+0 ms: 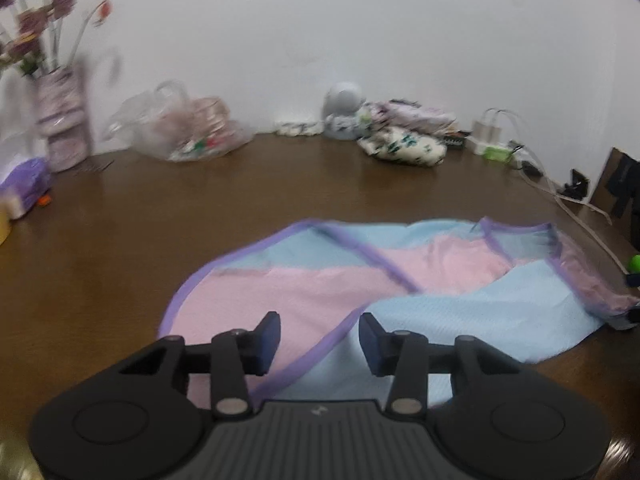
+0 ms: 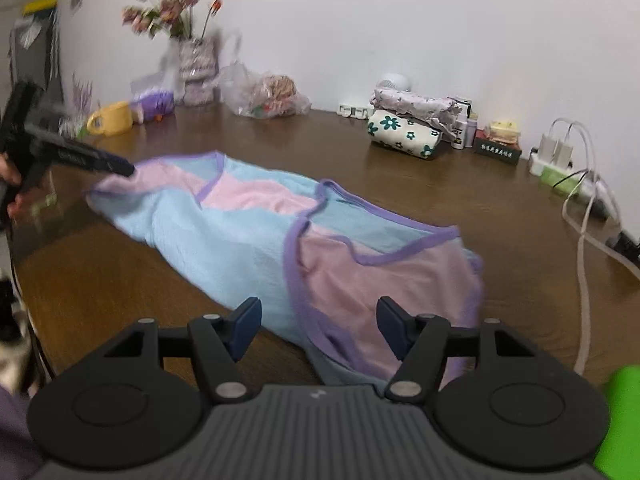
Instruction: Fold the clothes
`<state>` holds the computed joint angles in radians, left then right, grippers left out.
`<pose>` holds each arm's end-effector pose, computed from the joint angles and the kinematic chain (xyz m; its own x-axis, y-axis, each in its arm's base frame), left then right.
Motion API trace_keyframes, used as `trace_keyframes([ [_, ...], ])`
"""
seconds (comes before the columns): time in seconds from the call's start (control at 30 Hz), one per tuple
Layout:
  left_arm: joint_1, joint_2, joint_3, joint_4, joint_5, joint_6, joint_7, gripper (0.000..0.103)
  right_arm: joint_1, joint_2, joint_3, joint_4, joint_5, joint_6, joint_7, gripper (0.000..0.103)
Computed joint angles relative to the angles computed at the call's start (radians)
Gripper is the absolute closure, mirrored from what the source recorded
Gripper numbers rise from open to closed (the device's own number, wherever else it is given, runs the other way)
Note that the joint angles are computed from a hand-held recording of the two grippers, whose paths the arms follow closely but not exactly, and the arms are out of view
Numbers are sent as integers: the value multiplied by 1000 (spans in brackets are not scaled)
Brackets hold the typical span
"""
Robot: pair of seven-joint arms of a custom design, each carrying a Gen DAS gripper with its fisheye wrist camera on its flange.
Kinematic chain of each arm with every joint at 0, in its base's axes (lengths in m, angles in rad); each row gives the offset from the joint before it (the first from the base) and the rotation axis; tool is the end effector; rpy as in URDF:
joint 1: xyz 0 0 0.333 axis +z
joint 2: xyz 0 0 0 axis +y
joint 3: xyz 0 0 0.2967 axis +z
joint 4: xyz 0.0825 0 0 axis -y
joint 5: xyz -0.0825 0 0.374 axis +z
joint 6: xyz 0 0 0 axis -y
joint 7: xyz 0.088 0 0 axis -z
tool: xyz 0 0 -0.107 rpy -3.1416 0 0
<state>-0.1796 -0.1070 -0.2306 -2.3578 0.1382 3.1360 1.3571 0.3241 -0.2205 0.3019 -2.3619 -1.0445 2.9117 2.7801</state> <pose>0.4815 -0.2253 0.4637 -0.3524 -0.9352 0.0334 -0.6037 0.1999 -0.7717 0.3695 0.3385 0.4583 0.3464 -0.9366 0.0528 -0.5636 -0.2528 -0.7864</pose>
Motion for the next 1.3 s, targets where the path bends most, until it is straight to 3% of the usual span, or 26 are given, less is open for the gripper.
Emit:
trace_keyframes([
  [0.1, 96, -10, -70, -27, 138, -3, -144, 65, 57, -44, -51, -50, 174, -27, -227, 40],
  [0.17, 117, -13, -82, -44, 186, 9, -198, 74, 77, -59, -66, -69, 268, -44, -337, 48],
  [0.27, 265, -21, -196, -58, 388, 45, -376, 74, 83, -39, -68, -58, 374, -84, -451, 72],
  [0.3, 289, -24, -212, -59, 426, 52, -407, 74, 86, -27, -69, -49, 408, -102, -491, 94],
  [0.33, 286, -23, -208, -57, 437, 49, -416, 74, 78, -17, -65, -33, 420, -122, -513, 98],
  [0.4, 275, -21, -196, -44, 455, 23, -434, 74, 35, 7, -39, 15, 365, -175, -477, 98],
  [0.47, 319, -17, -229, -19, 564, -10, -535, 74, -18, 42, -8, 86, 214, -259, -330, 95],
  [0.53, 315, -16, -222, -11, 605, -23, -585, 74, -29, 108, 23, 184, 57, -443, -167, 75],
  [0.57, 310, -18, -217, -9, 622, -31, -608, 74, -16, 131, 25, 212, 25, -503, -147, 74],
  [0.6, 302, -23, -212, -7, 636, -46, -628, 74, -3, 137, 19, 218, -2, -513, -126, 66],
  [0.63, 292, -28, -206, -6, 646, -63, -644, 74, 9, 128, 8, 206, -23, -493, -92, 60],
  [0.77, 238, -47, -164, -1, 668, -50, -675, 72, 45, 54, -40, 129, -117, -372, 103, 60],
  [0.83, 254, -34, -182, 28, 757, -17, -765, 67, 45, 27, -74, 94, -114, -209, 178, 60],
  [0.9, 245, 8, -186, 75, 816, 16, -819, 65, 44, 56, -88, 96, -82, -72, 150, 58],
  [0.93, 227, 33, -180, 97, 820, 30, -819, 65, 43, 82, -79, 115, -84, -58, 137, 58],
  [1.0, 157, 88, -157, 126, 680, 37, -670, 65, 50, 140, -67, 166, -104, -79, 146, 58],
  [1.1, 97, 140, -152, 164, 565, -11, -531, 65, 88, 219, -82, 242, -132, -123, 162, 58],
  [1.23, 34, 155, -106, 179, 581, -88, -568, 65, 136, 277, -123, 296, -102, -183, 133, 58],
  [1.3, 12, 150, -67, 166, 620, -73, -631, 64, 142, 295, -142, 299, -23, -165, 70, 58],
])
